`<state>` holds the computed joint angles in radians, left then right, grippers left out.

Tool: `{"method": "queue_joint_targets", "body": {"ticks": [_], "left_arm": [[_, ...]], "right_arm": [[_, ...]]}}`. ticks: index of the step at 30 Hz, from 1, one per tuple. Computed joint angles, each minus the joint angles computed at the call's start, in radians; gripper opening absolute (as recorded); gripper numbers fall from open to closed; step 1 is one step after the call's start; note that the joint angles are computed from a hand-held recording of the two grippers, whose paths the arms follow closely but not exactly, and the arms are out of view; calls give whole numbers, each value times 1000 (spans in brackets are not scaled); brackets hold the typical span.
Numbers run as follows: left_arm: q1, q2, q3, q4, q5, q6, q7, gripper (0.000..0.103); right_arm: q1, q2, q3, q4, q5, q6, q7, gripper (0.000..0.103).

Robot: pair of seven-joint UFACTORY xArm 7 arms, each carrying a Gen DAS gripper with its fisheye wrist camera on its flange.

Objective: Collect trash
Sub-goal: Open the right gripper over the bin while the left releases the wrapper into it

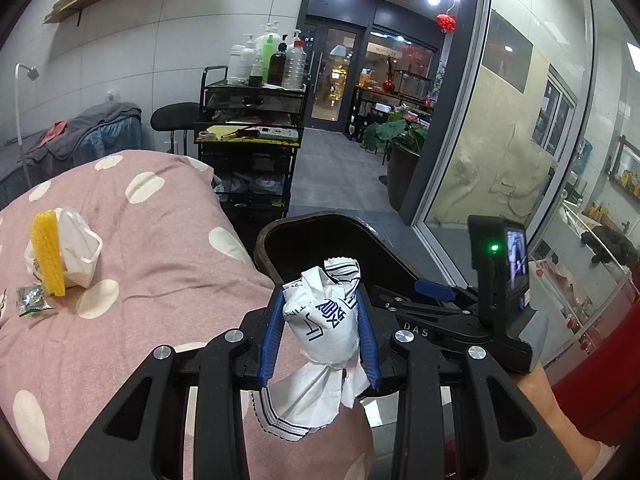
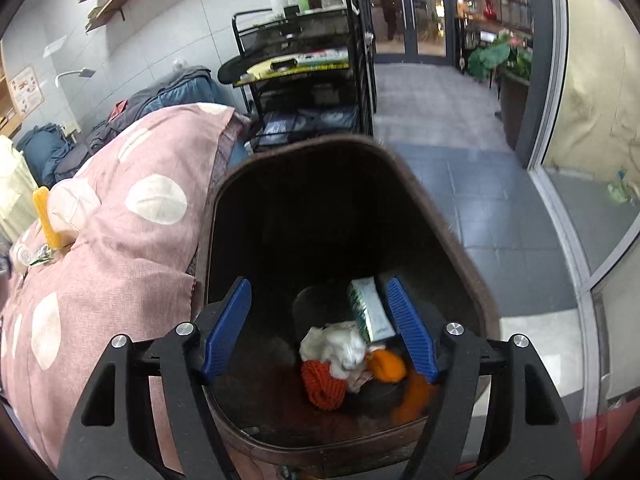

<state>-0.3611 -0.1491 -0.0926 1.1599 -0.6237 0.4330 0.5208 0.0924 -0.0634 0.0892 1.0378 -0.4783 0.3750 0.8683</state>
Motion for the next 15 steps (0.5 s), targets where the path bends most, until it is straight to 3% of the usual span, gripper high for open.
{"method": "queue_joint_targets", "body": {"ticks": [8, 11, 15], "left_arm": [[5, 71, -23, 73, 9, 52, -7, 33], [11, 106, -40, 104, 38, 64, -24, 33], [18, 151, -60, 146, 78, 79, -52, 33]], "right_arm": [[-55, -83, 23, -35, -118, 7, 149, 78], [-83, -110, 38, -44, -163, 25, 210, 85], [-113, -144, 48, -66, -199, 50, 266, 86]]}}
